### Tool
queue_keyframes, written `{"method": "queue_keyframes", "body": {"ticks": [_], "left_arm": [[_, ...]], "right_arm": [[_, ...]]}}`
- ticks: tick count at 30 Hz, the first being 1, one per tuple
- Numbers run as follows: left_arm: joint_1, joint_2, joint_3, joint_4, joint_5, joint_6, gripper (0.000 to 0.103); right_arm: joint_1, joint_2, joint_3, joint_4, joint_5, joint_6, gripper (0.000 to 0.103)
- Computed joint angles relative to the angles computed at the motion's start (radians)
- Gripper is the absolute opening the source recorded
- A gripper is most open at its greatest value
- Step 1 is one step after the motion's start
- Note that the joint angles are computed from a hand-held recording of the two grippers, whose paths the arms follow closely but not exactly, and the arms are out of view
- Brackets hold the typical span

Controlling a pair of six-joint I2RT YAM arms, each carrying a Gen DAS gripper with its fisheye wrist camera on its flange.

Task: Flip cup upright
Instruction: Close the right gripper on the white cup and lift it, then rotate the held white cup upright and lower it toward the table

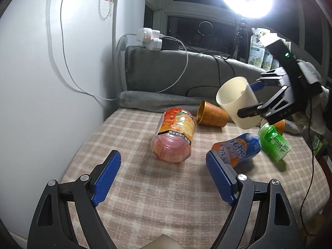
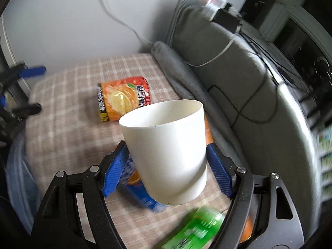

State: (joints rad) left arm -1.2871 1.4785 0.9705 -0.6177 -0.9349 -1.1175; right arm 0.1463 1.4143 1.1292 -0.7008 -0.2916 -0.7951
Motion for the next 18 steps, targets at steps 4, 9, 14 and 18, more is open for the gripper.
{"method": "queue_keyframes", "body": {"ticks": [4, 9, 14, 18], "left_arm": [[-0.029, 0.003, 0.013, -0.001, -0.013, 0.005, 0.084], [-0.057, 0.013, 0.025, 0.024, -0.008, 0.028, 0.084], [-0.067, 0.023, 0.032, 0.079, 0.046, 0.073, 0.084], [-0.047, 0.016, 0.008, 0.176, 0.151, 0.11, 0.084]], "right_arm": [[-0.09, -0.113, -0.063, -0.074, -0.114, 0.042, 0.079], [-0.234, -0.227, -0.151, -0.183, -0.26, 0.102, 0.079], [-0.394, -0.215, -0.23, -0.281, -0.388, 0.134, 0.079], [-0.489, -0.118, -0.274, -0.311, -0.425, 0.14, 0.079]]}}
